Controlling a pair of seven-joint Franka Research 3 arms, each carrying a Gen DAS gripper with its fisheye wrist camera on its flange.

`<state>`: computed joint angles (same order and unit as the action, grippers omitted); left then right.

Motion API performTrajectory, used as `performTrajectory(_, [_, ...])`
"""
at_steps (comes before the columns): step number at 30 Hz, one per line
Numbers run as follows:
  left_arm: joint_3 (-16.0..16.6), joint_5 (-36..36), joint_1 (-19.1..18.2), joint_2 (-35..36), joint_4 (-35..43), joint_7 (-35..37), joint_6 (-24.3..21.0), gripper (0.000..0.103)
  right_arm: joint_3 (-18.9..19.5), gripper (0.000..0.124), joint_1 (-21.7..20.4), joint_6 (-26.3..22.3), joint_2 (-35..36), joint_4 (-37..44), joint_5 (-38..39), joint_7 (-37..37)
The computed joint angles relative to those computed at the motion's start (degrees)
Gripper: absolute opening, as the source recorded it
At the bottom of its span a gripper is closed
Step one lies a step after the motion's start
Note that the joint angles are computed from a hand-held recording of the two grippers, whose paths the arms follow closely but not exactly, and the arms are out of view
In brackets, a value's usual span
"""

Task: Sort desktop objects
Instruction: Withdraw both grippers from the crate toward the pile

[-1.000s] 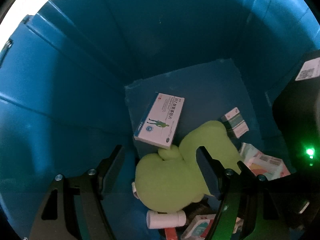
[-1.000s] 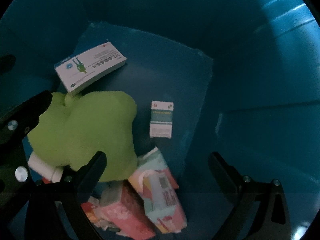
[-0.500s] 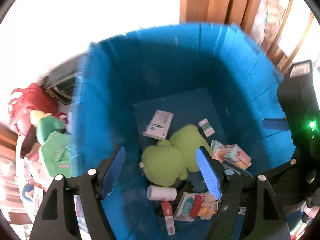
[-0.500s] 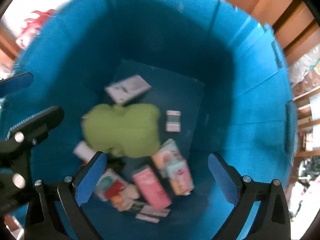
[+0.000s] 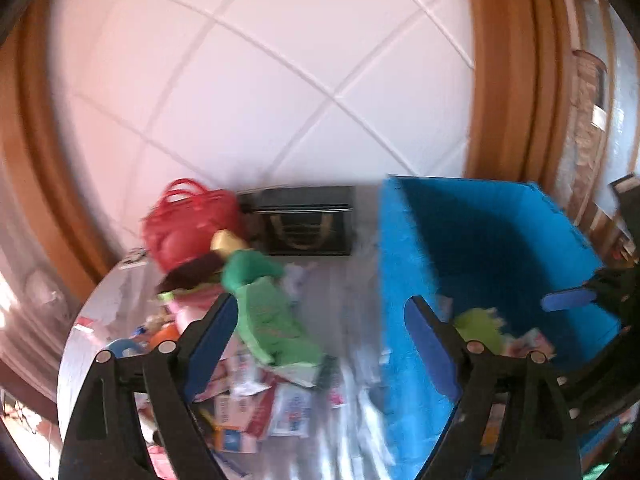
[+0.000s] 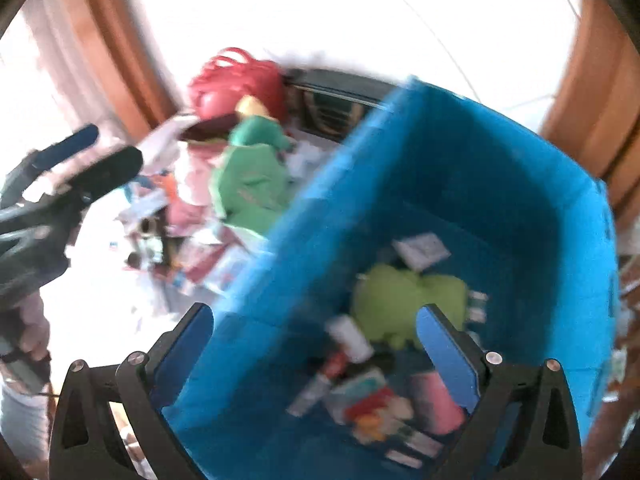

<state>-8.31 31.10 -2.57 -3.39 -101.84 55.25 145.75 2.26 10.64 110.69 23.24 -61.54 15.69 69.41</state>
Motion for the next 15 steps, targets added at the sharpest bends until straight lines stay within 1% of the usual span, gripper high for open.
performTrajectory(1, [0.8,1.2,0.8,-2.2,-3.4,-1.4,1.3,0.086,0.6,0.103,0.7,2.3,-1.9,-3.2,0.6,0.2])
performTrajectory(4, [2.9,2.9,4.3,-7.8,-13.2,-2.5,5.5,0.086,1.7,0.103,2.4,7.3,-5.8,-9.9,2.6,0.6])
performTrajectory(7, [4.6,2.2,7.4,-10.8,-19.6,-1.6,7.4,0.086,2.7,0.103,4.5,12.2,-8.5,-15.1,3.8,1.7])
performTrajectory(11, [6.9,0.8,11.9,-13.1,-27.0,-0.1,9.4,0.086,3.7,0.103,7.1,17.4,-9.4,-19.4,5.3,4.7])
performTrajectory(15, [8.2,-0.1,16.9,-14.6,-33.7,-2.7,10.2,0.086,4.5,0.103,9.8,20.9,-7.6,-21.1,4.9,8.4])
